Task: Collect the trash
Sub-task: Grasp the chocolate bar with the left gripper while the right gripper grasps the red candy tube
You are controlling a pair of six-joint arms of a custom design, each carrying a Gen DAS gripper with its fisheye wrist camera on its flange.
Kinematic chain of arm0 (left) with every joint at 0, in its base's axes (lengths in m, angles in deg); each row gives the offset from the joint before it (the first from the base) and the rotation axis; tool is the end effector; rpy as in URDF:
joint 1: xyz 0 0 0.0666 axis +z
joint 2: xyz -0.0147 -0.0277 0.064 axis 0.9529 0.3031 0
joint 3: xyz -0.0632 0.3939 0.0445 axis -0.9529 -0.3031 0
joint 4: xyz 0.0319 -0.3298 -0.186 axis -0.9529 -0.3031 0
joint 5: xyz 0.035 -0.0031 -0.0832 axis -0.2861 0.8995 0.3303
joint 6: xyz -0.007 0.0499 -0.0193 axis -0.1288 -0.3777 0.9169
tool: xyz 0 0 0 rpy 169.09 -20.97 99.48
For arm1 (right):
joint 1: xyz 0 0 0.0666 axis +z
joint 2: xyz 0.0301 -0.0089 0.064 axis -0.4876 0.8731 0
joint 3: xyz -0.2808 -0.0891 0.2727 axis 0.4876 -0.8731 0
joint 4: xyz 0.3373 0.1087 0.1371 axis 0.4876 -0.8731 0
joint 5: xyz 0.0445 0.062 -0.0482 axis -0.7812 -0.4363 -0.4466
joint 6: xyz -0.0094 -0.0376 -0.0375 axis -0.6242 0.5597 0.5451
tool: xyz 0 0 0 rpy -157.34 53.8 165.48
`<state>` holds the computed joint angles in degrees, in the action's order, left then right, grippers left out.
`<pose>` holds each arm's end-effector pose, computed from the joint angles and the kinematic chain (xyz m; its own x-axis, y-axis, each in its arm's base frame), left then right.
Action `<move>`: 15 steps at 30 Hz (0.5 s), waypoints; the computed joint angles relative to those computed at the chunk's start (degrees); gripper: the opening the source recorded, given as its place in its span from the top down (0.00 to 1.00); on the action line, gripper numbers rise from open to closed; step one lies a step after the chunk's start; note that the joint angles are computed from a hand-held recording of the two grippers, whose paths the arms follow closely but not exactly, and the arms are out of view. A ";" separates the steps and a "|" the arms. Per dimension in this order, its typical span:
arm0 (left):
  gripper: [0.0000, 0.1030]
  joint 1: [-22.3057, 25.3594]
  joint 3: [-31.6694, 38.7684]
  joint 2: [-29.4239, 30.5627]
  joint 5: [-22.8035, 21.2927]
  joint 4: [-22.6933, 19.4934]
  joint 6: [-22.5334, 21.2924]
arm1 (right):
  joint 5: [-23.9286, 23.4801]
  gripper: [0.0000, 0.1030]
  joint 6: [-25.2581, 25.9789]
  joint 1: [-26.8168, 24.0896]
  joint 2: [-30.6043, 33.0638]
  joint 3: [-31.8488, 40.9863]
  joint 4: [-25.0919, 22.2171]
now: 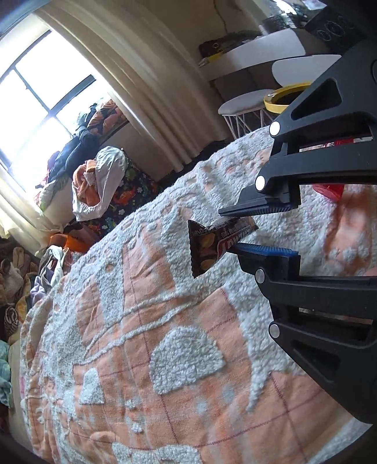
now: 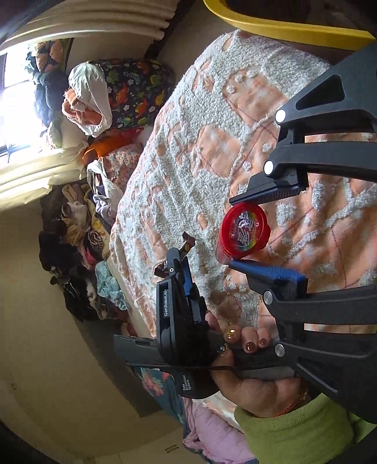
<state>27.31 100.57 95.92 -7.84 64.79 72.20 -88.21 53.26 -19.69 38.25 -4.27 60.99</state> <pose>0.3814 -0.3640 0.2904 -0.6096 -0.5761 -0.5445 -0.2096 0.7796 -0.5902 0.3769 0.0836 0.3167 -0.5791 -0.2566 -0.7738 -0.6664 0.6958 0.2680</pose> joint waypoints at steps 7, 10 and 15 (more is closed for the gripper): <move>0.88 -2.92 6.51 3.03 -0.04 -2.69 -6.15 | -0.69 0.69 -4.23 -4.33 -2.76 -1.00 1.93; 0.88 -4.09 8.93 4.16 -0.19 -3.73 -8.58 | -1.33 0.70 -5.88 -6.41 -3.47 -1.29 2.98; 0.88 -5.54 12.01 5.71 0.42 -4.74 -11.28 | -1.84 0.70 -8.10 -10.02 -3.50 -1.17 4.32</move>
